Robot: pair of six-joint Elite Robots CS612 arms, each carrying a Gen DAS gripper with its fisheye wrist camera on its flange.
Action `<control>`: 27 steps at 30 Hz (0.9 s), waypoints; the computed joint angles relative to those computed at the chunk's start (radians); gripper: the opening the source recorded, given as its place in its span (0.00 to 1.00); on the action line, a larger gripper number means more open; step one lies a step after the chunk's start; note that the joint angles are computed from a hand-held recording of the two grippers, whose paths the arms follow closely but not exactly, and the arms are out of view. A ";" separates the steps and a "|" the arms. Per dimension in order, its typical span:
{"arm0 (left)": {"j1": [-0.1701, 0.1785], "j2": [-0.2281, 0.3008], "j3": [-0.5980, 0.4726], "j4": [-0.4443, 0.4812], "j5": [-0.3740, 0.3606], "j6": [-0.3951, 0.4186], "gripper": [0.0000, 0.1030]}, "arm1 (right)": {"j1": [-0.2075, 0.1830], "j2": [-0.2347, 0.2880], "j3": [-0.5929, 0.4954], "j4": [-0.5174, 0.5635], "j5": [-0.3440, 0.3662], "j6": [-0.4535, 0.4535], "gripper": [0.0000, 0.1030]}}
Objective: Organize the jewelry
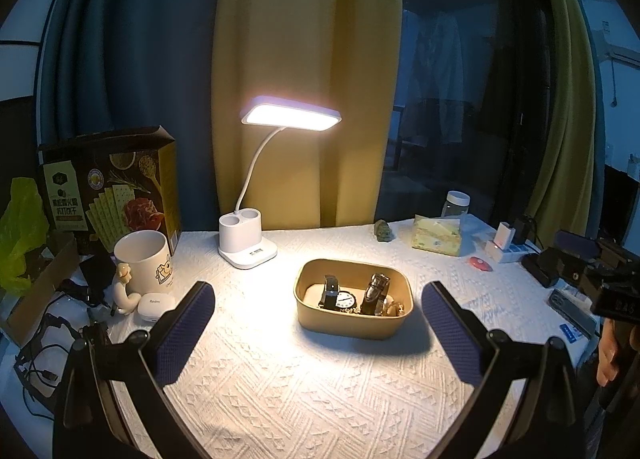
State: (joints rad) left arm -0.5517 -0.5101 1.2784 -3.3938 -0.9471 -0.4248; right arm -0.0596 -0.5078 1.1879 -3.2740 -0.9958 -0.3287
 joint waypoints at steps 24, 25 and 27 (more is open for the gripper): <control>0.005 0.006 -0.010 0.024 -0.022 -0.003 1.00 | 0.001 0.010 -0.015 0.016 -0.004 0.001 0.77; 0.005 0.006 -0.010 0.024 -0.024 -0.004 1.00 | 0.001 0.012 -0.018 0.019 -0.004 0.000 0.78; 0.005 0.006 -0.011 0.025 -0.026 -0.005 1.00 | 0.001 0.013 -0.020 0.023 -0.005 0.000 0.78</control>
